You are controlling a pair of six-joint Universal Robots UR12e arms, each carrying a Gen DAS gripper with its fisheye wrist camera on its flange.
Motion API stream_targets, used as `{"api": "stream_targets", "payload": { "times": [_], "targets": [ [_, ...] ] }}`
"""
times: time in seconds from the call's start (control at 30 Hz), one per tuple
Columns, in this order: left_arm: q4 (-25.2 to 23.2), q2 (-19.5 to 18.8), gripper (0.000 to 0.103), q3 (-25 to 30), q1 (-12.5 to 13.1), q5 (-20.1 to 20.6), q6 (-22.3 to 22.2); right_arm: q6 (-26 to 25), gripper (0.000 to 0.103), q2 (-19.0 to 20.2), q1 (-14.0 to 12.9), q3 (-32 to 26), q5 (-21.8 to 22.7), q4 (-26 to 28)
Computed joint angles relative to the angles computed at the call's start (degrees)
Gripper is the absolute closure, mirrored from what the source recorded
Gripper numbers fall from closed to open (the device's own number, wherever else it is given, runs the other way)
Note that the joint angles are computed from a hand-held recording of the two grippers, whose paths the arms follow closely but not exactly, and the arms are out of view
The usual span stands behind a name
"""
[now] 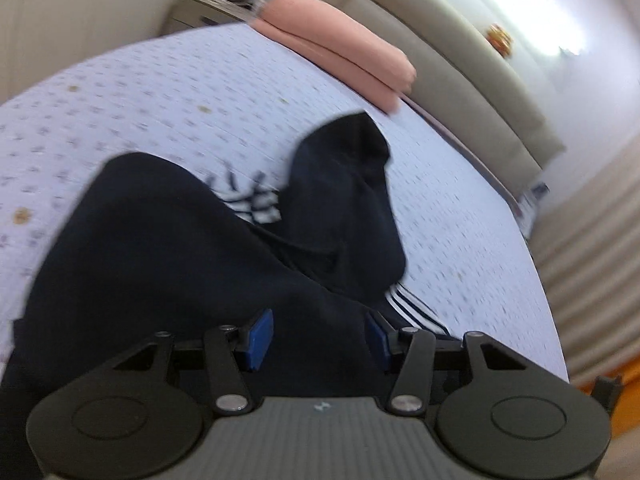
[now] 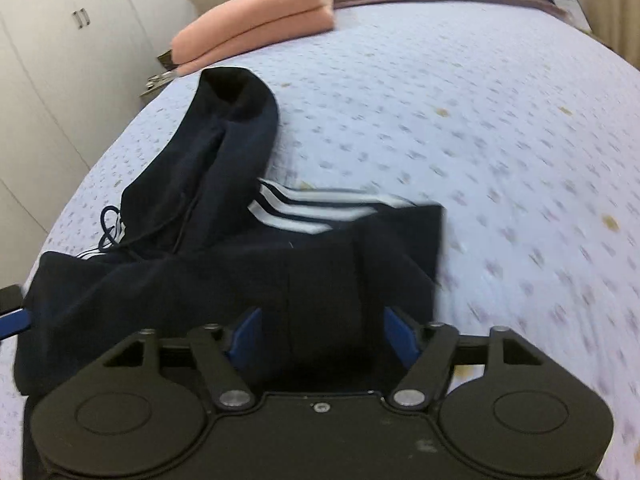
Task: Fold large clothes
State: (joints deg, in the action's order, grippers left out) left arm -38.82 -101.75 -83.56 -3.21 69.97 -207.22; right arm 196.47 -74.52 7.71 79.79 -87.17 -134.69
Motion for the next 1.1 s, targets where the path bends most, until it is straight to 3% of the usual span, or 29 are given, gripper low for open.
{"api": "stream_targets", "payload": {
  "times": [0.1, 0.13, 0.2, 0.23, 0.27, 0.37, 0.5, 0.6, 0.67, 0.73, 0.77, 0.83, 0.9, 1.03, 1.1],
  "targets": [
    [0.4, 0.6, 0.051, -0.4, 0.7, 0.1, -0.7, 0.4, 0.021, 2.4, 0.5, -2.4, -1.4, 2.7],
    [0.0, 1.0, 0.051, -0.5, 0.8, 0.2, -0.5, 1.6, 0.025, 2.9, 0.1, -2.8, 0.3, 4.0],
    [-0.3, 1.8, 0.051, -1.2, 1.1, 0.0, -0.5, 3.1, 0.050, 2.7, -0.1, -2.3, 2.4, 3.3],
    [-0.4, 1.8, 0.051, -1.4, 1.1, 0.0, -0.5, 1.5, 0.074, 2.5, 0.0, -1.9, 2.8, 2.1],
    [-1.0, 2.6, 0.051, -1.8, 1.5, 0.0, -0.2, -0.2, 0.085, 2.2, 0.2, -1.8, 2.9, 1.7],
    [-1.4, 2.7, 0.055, -1.9, 1.1, 3.0, 0.7, -1.9, 0.089, 0.9, 0.7, -0.7, 2.2, -1.9],
    [-2.3, 1.9, 0.055, -0.9, 0.7, 6.0, 3.6, -1.5, 0.089, -0.7, 1.3, -0.4, -5.5, -4.5],
    [-4.5, 0.7, 0.055, 0.4, 0.0, 9.8, 6.1, 2.8, 0.085, -1.3, 1.1, -0.3, -12.1, -2.9],
    [-9.1, -1.0, 0.058, 2.2, -0.9, 14.1, 7.6, 4.1, 0.078, -1.0, -0.2, -0.9, -8.4, 2.5],
    [-13.0, -2.5, 0.059, 3.5, -1.4, 17.1, 8.4, 1.9, 0.069, 0.0, -0.7, -1.6, -5.4, 7.2],
    [-12.9, -2.7, 0.059, 3.4, -1.3, 17.0, 7.9, -0.4, 0.047, 0.5, -0.3, -1.9, -6.8, 8.0],
    [-11.5, -2.5, 0.060, 3.1, -1.0, 16.1, 7.2, -3.5, 0.035, 1.0, 0.7, -2.5, -10.6, 8.3],
    [-9.7, -2.1, 0.060, 3.0, -0.8, 15.9, 7.2, -2.6, 0.035, -0.2, 0.7, -1.4, -11.7, 4.7],
    [-3.9, -1.4, 0.060, 2.5, -0.4, 13.9, 6.9, -2.7, 0.038, -1.9, 1.9, 0.9, -16.9, -7.7],
    [-2.6, -1.6, 0.061, 3.0, -0.7, 14.1, 7.7, -5.2, 0.068, -1.5, 2.8, 0.6, -17.6, -9.6]
  ]
}}
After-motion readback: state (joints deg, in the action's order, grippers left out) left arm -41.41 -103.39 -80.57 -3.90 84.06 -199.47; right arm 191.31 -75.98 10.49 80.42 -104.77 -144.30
